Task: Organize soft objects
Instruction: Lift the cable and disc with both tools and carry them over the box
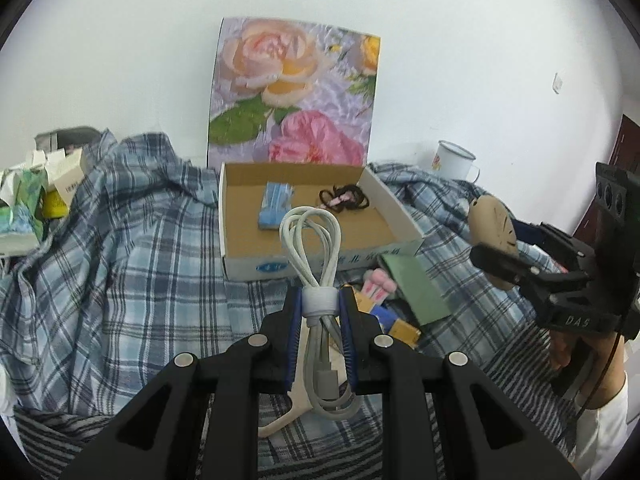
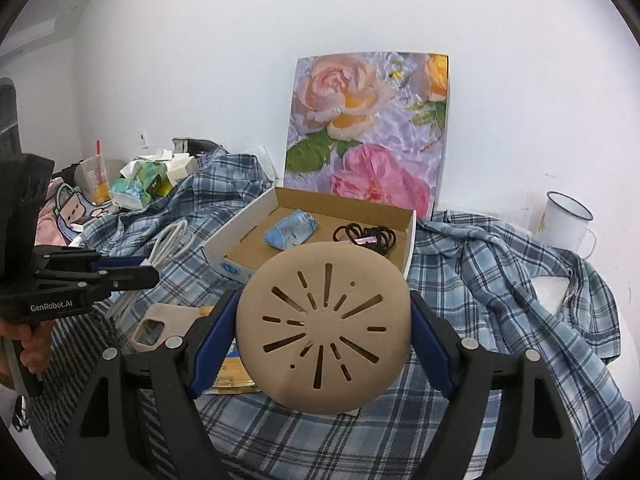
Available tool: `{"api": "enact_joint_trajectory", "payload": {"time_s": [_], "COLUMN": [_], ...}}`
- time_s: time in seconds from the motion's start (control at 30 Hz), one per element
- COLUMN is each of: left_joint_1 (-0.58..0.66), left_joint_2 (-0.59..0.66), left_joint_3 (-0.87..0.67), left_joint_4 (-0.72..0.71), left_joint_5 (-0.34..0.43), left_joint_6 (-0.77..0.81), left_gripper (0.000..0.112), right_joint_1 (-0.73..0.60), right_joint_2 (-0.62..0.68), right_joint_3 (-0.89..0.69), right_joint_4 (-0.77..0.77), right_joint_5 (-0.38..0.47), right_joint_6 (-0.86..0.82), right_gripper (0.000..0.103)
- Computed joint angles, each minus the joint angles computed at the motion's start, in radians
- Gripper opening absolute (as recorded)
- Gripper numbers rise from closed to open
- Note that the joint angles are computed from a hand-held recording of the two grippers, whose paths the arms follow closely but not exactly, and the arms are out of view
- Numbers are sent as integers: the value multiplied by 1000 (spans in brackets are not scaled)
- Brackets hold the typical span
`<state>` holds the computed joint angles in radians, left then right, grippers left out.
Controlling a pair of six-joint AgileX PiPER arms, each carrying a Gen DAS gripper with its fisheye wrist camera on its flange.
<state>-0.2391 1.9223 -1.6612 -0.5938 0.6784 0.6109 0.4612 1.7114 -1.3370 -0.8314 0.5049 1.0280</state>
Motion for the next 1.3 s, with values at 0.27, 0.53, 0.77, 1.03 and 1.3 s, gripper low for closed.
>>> {"api": "enact_joint_trajectory", "payload": {"time_s": [0.27,0.53,0.77,1.03,1.3], "left_joint_1": [-16,-25,-30,-28,-34], "left_joint_2": [-95,-159,-163,-132,-58], "left_joint_3": [73,117,88,11,-101], "left_joint_4": [-25,-41,-37,-35,0], "left_joint_5": [-30,-52,-56,-47,-16], "left_joint_6": [31,58,65,61,19], "left_gripper": [20,20,20,20,20], "right_joint_1": [50,103,136,136,108], "right_joint_2": [-55,-107,-131,-126,-97], "right_joint_3": [32,50,30,-12,-59], "right_joint_4": [-67,-136,-183,-202,-197], "right_joint_5": [19,45,60,51,31], "right_joint_6": [66,116,155,152,118], "right_gripper": [80,80,80,80,80]}}
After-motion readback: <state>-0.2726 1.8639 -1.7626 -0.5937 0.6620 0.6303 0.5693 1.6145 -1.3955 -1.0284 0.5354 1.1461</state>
